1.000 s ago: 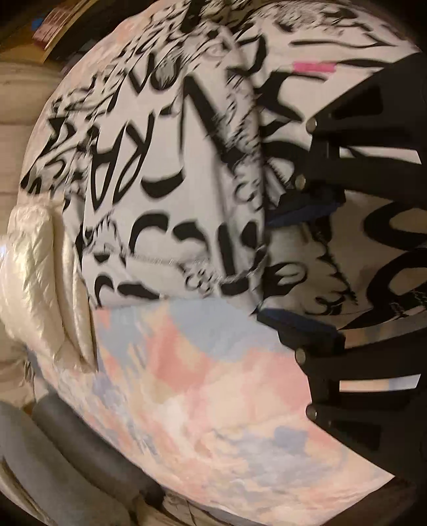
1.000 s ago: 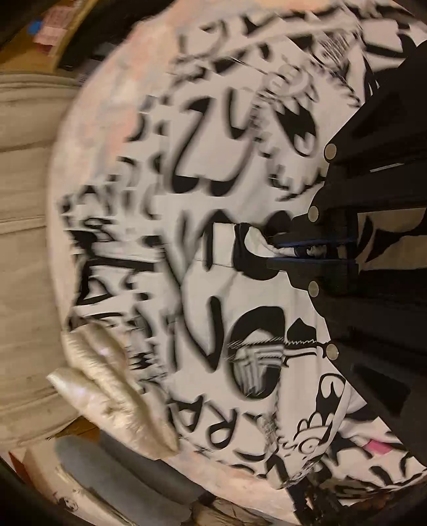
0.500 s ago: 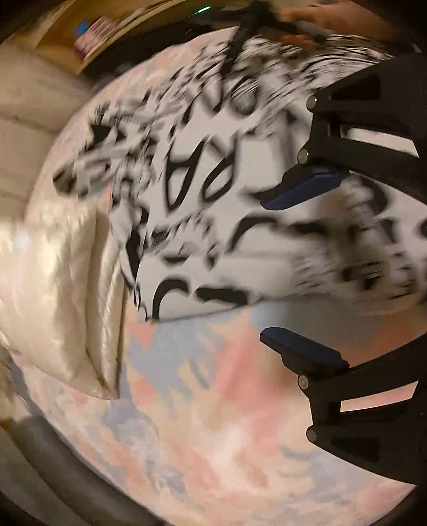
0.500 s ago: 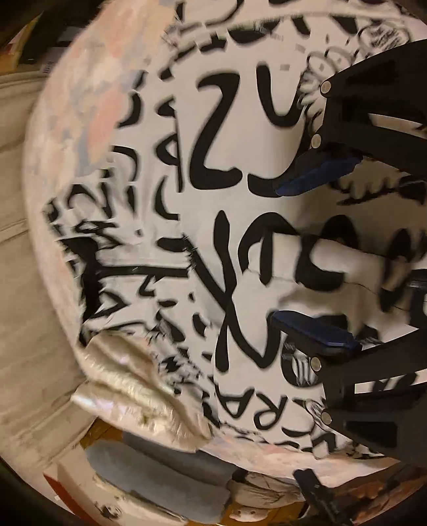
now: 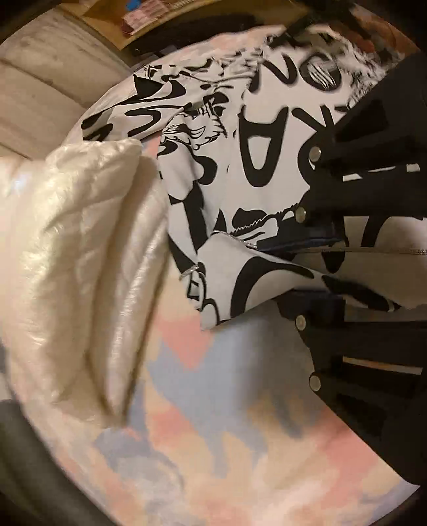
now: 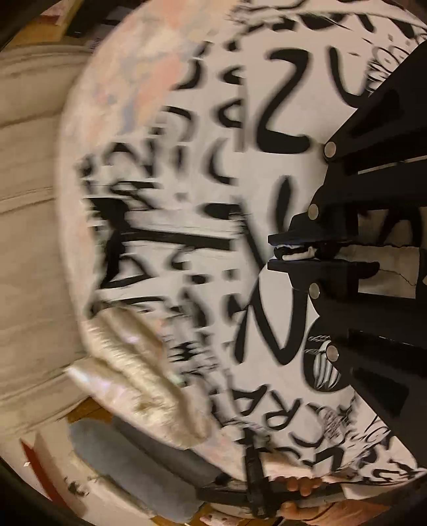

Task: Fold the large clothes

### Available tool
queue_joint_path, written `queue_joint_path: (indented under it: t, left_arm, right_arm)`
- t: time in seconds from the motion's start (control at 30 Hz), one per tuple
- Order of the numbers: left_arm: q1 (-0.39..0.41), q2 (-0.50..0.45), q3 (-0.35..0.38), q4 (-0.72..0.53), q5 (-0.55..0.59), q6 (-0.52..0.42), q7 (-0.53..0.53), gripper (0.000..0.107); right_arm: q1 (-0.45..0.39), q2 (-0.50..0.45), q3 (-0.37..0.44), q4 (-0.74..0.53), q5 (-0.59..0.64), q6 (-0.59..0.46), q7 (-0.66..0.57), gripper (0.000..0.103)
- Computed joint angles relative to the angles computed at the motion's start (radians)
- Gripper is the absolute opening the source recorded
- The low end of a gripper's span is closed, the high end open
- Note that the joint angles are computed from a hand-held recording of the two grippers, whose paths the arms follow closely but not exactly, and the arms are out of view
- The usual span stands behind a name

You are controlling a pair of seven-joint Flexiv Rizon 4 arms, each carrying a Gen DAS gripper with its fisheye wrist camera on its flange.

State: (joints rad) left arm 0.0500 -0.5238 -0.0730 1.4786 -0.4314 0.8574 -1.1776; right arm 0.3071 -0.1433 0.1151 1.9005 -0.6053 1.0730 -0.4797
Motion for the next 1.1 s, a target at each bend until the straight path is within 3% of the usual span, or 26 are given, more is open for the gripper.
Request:
queue_joint_path:
  t: [0.07, 0.13, 0.23, 0.3, 0.37, 0.4, 0.5, 0.63, 0.7, 0.8, 0.87, 0.93, 1.0, 1.1]
  left_arm:
    - [-0.015, 0.007, 0.004, 0.03, 0.017, 0.063, 0.007, 0.017]
    - [-0.015, 0.007, 0.001, 0.039, 0.016, 0.077, 0.009, 0.017]
    - [-0.036, 0.024, 0.025, 0.038, 0.067, 0.073, -0.008, 0.028]
    - [-0.066, 0.046, 0.066, 0.036, 0.151, 0.068, -0.042, 0.04]
    - [-0.074, 0.099, 0.077, 0.081, 0.189, 0.089, -0.047, 0.04]
    - [-0.069, 0.121, 0.071, 0.107, 0.185, 0.106, -0.038, 0.04]
    - [-0.058, 0.216, 0.036, 0.225, 0.118, 0.174, -0.002, 0.04]
    - [-0.069, 0.317, 0.011, 0.34, 0.01, 0.148, 0.051, 0.039]
    - [-0.092, 0.349, 0.008, 0.392, -0.021, 0.16, 0.073, 0.037]
    - [-0.134, 0.378, 0.019, 0.46, 0.011, 0.177, 0.062, 0.037]
    - [-0.155, 0.369, 0.043, 0.47, 0.113, 0.181, -0.006, 0.036]
    - [-0.159, 0.357, 0.057, 0.475, 0.179, 0.196, -0.036, 0.027]
    - [-0.139, 0.358, 0.049, 0.49, 0.128, 0.196, -0.01, 0.021]
    - [-0.13, 0.363, 0.07, 0.482, 0.169, 0.202, -0.05, 0.014]
  right_arm:
    - [0.0, -0.017, -0.001, -0.013, 0.016, -0.03, -0.005, 0.006]
    - [0.001, -0.05, 0.019, -0.042, 0.109, -0.11, -0.08, 0.006]
    - [0.017, -0.047, 0.02, -0.054, 0.126, -0.162, -0.107, 0.01]
    - [0.038, -0.021, 0.012, -0.059, 0.073, -0.225, -0.074, 0.029]
    - [0.066, 0.02, 0.003, -0.037, -0.09, -0.283, 0.025, 0.046]
    - [0.072, 0.043, 0.012, -0.031, -0.144, -0.309, 0.054, 0.048]
    - [0.071, 0.078, 0.049, -0.019, -0.175, -0.249, 0.067, 0.048]
    - [0.102, 0.028, 0.098, -0.074, 0.012, -0.152, -0.057, 0.047]
    - [0.128, -0.01, 0.11, -0.103, 0.079, -0.117, -0.095, 0.041]
    - [0.163, -0.055, 0.109, -0.13, 0.136, -0.121, -0.115, 0.041]
    - [0.176, -0.071, 0.108, -0.136, 0.177, -0.166, -0.134, 0.041]
    - [0.191, -0.064, 0.091, -0.109, 0.142, -0.221, -0.116, 0.041]
    - [0.19, -0.033, 0.076, -0.059, 0.095, -0.242, -0.082, 0.029]
    - [0.159, 0.04, 0.066, 0.023, 0.035, -0.266, -0.001, 0.025]
